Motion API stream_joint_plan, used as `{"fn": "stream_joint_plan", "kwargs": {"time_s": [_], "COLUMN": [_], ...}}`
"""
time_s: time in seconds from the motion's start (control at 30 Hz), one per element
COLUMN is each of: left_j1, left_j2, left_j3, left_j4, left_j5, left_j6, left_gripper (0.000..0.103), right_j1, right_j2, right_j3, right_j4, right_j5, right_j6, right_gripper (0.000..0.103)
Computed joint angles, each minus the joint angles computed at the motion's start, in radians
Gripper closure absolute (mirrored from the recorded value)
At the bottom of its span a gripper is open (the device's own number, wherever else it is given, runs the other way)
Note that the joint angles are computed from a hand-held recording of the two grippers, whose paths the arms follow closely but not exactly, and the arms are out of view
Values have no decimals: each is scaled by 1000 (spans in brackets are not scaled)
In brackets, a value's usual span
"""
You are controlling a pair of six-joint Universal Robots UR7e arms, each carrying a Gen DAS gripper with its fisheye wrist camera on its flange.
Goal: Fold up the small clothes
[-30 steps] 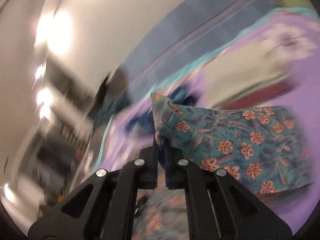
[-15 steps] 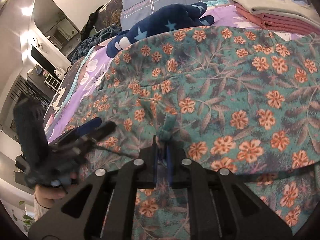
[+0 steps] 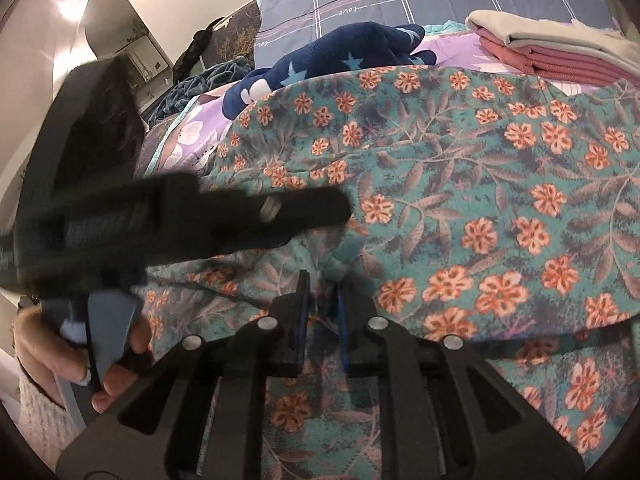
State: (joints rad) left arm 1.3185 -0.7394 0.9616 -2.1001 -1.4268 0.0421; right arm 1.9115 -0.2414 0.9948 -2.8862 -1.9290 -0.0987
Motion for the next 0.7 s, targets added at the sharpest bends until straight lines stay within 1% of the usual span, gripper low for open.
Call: {"fn": "stream_joint_plan", "kwargs": {"time_s": [0.03,0.07,0.1,0.13,0.17,0.2,0.23,0.3,0.33,0.37,0.4,0.43,0.5,0.57,0.7], "left_j1": [0,-1,-3,-6,-8,-9,-15,-21,-25,-30,-35,-43,-58,-68,-43], "left_j2": [13,19,24,31,36,37,35,23,7,-3,-13,-30,-56,-90,-141], "left_j3": [-22,-32,-40,-49,-57,-58,-51,-37,-25,-20,-17,-10,5,29,28], "left_j4": [14,22,30,38,47,49,38,7,-19,-41,-63,-97,-157,-214,-208], "left_j5": [-2,5,17,28,32,43,64,71,63,57,51,49,74,114,124], "left_j6": [-24,-33,-37,-41,-45,-47,-47,-30,-14,-1,16,41,88,131,120], "left_gripper": [33,42,59,70,92,95,95,96,96,96,96,96,96,96,96], "right_j1": [0,1,1,1,1,1,-1,2,4,6,8,9,9,5,-7], "right_j2": [0,1,1,2,2,0,-4,-23,-37,-45,-53,-54,-52,-46,-49], "right_j3": [0,0,1,-1,1,3,12,55,94,115,134,139,127,105,99], "right_j4": [-1,-3,-6,-7,-8,-11,-20,-81,-160,-201,-242,-256,-218,-160,-142], "right_j5": [3,6,6,6,8,13,22,32,41,49,58,60,48,25,21], "right_j6": [-6,-12,-16,-18,-19,-19,-21,-31,-48,-60,-75,-83,-77,-33,36], "right_gripper": [85,84,83,83,82,81,79,76,66,48,42,38,38,38,38]}}
